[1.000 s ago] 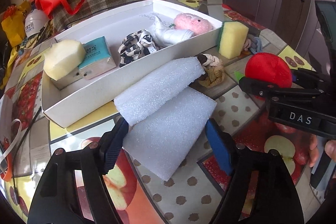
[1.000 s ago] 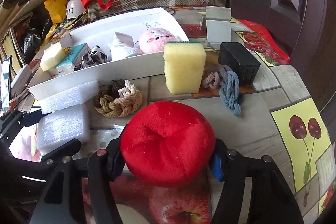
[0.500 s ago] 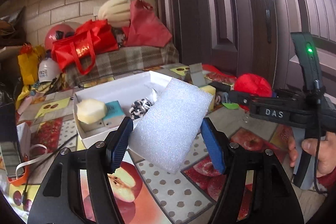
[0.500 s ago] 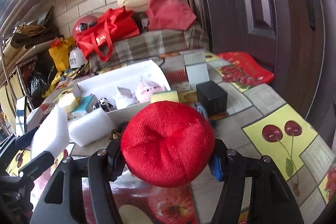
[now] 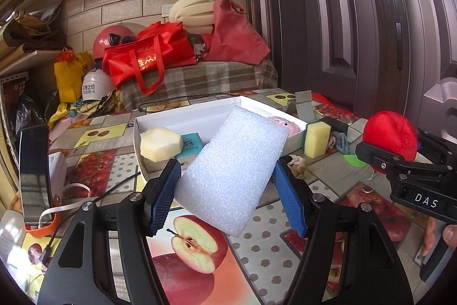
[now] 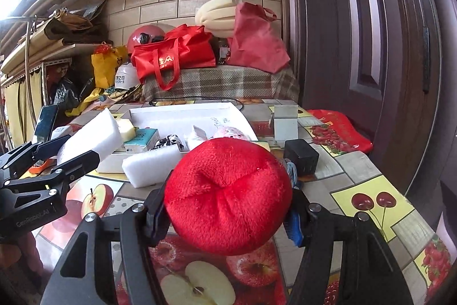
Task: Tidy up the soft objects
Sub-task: 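Carry the foam block and red ball into the white box and release both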
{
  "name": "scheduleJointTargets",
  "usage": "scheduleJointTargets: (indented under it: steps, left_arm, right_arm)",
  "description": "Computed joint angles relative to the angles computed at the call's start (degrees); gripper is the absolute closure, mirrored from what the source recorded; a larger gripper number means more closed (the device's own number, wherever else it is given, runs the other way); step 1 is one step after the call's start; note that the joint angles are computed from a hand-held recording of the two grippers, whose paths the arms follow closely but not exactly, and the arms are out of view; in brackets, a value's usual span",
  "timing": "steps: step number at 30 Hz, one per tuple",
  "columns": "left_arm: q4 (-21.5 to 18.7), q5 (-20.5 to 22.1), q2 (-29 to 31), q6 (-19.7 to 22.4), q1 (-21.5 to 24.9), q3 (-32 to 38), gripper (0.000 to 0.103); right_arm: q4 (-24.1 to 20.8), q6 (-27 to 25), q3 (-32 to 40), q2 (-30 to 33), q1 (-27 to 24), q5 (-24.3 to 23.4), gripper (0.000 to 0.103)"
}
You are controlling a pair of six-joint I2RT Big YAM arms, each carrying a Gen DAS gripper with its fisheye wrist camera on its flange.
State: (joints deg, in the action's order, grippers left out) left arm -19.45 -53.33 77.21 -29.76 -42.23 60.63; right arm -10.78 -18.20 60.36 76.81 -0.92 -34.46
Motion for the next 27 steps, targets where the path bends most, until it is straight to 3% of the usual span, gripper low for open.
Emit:
scheduleJointTargets:
  steps: [6, 10, 17, 22, 27]
  left_arm:
    - [-1.7, -2.3, -0.6, -1.5, 2.3, -0.6, 0.036]
    - [-3.8, -2.2, -0.4, -2.8, 4.6, -0.3, 0.036]
    - [-3.5, -0.7, -0.3, -3.4, 8.3, -0.4, 0.035]
    - [-2.0, 0.0, 0.0, -3.4, 10.8, -0.4, 0.035]
    - [0.4, -0.1, 1.8, 0.4, 12.9, 1.0, 0.035]
  right_arm:
    - [0.5, 0.5, 0.4, 0.7, 0.9, 0.5, 0.039]
    - [0.5, 0.0, 1.4, 1.8, 2.6, 2.4, 0.038]
    - [-1.3, 2.6, 5.0, 5.1, 4.9, 4.4, 0.038]
    - [4.6, 2.9, 4.3, 5.6, 7.9, 6.6, 0.038]
    - [5.9, 3.6, 7.2, 8.6, 10.8, 9.3, 0.038]
